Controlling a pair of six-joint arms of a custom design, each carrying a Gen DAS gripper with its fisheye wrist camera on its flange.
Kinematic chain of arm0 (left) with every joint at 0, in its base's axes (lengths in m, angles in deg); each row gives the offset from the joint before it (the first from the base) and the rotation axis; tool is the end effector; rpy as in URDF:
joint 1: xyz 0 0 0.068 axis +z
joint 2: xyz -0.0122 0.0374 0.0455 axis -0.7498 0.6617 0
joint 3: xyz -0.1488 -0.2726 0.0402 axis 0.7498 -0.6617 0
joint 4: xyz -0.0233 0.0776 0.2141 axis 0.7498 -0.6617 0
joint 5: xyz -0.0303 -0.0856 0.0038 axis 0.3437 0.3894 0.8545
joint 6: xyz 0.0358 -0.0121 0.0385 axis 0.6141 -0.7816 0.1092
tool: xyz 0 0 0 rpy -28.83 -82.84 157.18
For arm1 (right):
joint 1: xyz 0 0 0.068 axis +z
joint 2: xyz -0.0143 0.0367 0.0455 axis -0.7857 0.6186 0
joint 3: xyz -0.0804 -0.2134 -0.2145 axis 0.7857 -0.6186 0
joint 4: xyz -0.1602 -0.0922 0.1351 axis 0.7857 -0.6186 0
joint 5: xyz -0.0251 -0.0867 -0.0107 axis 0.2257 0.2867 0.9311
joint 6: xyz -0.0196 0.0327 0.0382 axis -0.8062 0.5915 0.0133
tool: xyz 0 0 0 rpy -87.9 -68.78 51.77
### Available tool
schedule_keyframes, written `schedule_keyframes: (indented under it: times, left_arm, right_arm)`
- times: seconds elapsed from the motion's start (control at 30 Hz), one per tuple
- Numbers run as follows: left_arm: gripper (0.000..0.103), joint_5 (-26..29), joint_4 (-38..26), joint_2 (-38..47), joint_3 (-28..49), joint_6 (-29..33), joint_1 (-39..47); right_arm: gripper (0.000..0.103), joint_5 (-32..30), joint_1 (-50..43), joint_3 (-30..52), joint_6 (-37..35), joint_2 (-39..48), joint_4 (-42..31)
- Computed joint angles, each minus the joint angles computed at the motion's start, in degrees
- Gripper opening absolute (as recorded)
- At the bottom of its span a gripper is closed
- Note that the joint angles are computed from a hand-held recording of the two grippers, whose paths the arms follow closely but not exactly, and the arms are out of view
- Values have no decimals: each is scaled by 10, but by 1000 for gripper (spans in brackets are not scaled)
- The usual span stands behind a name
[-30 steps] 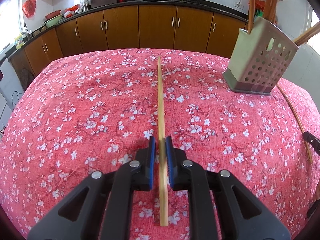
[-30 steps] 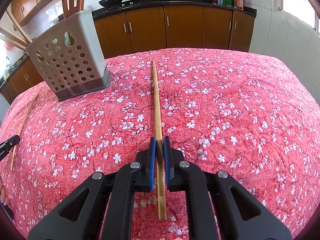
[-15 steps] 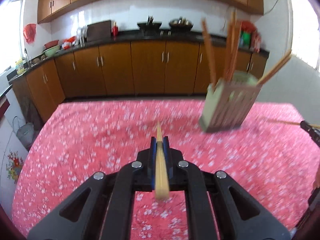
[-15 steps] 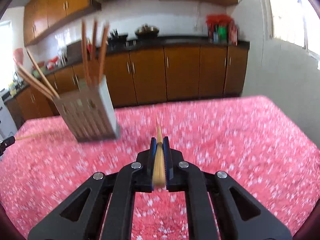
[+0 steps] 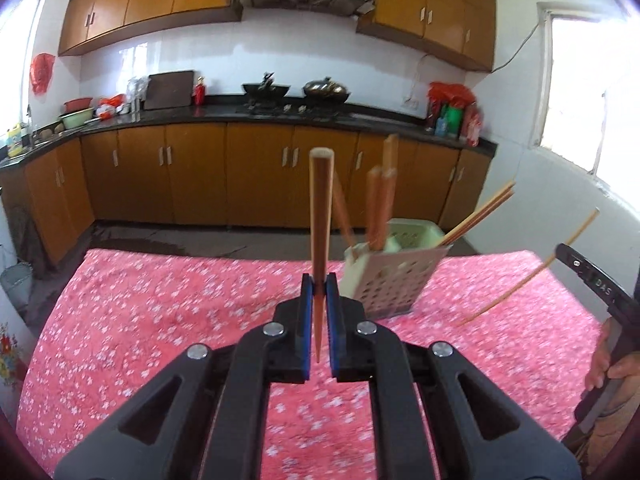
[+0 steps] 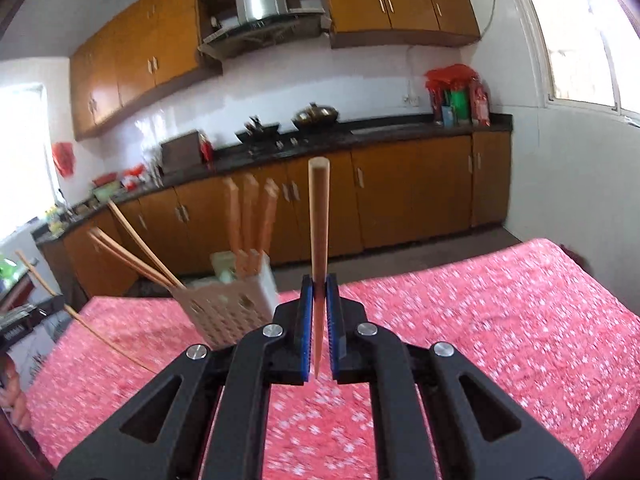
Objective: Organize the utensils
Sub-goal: 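Lift the left tool's chopstick over the holder while the right tool carries its chopstick there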
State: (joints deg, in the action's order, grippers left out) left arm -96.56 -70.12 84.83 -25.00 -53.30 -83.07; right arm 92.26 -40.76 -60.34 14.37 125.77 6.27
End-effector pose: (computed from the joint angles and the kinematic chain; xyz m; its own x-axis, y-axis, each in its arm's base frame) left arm 0.2634 -0.1671 0.2500 -0.5056 -0.0289 -0.8623 0.1535 0.9805 -0.1229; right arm 0.2275 0.0416 0.2230 -0.3745 0.1761 -0.9104 -0.0305 0.9789 0.2019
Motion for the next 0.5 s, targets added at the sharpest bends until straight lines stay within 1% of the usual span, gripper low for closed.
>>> schedule_keyframes:
  times: [0.1, 0.23, 0.33, 0.5]
  left_arm:
    - [8, 1, -5, -14, 26, 6, -14]
    - [8, -16, 10, -10, 63, 19, -34]
    - [8, -24, 18, 4, 100, 23, -43]
    - [8, -34, 25, 44, 165, 36, -42]
  right_arm:
    - [8, -20, 9, 23, 2, -47, -30]
    - [8, -13, 38, 54, -6, -82, -42]
    - [8, -2, 57, 73, -16, -81, -31]
    - [8, 1, 65, 109, -19, -39, -10]
